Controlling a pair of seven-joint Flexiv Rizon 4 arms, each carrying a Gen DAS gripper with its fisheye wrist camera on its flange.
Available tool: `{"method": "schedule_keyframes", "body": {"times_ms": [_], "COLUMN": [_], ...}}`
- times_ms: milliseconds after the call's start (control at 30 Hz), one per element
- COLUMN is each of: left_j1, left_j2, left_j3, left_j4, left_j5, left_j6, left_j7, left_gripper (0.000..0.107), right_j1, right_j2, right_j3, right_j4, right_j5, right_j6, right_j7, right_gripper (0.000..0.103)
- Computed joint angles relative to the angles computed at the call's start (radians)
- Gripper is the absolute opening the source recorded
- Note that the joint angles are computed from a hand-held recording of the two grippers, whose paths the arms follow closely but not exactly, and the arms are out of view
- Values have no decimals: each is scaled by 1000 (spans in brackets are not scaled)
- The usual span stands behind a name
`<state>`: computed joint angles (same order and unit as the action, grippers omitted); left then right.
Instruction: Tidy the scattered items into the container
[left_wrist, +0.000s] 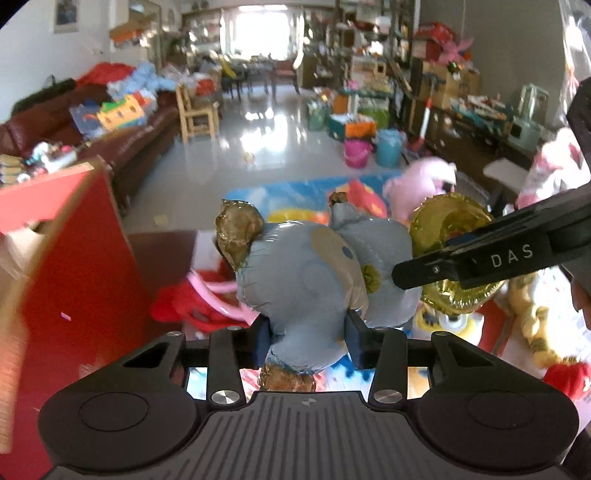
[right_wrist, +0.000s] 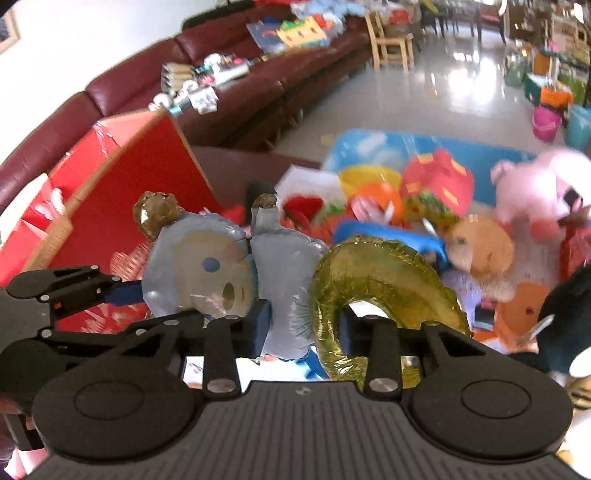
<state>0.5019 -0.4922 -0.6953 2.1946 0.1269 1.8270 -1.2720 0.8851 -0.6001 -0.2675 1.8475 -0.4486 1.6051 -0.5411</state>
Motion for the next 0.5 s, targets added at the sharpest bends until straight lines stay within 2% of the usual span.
{"method": "schedule_keyframes", "body": {"times_ms": [200, 267, 400, 467, 500], "left_j1": [176, 244, 410, 458, 502], "left_j2": [117, 166, 247, 277, 284], "left_j3": [-111, -140, -214, -209, -230], "left_j4": [62, 81, 102, 97, 90], "left_j5": [36, 54, 93, 105, 114], "left_j6": [73, 97, 115, 109, 94], "left_j7": [-110, -167, -278, -317, -337], "left_gripper": [43, 44, 45, 45, 45], "right_j1": [133, 154, 124, 94, 70], "right_j2": [14, -5, -81, -134, -167], "right_j3": [-147, -167, -113, -66, -28], "right_j4": [-42, -95, -282, -396, -464], "right_j5": [-11, -4, -7, -22, -31], "right_j6": [57, 69, 47, 21, -1], "right_j7": [9, -11, -71, -100, -117], "right_gripper": [44, 44, 50, 52, 52]}}
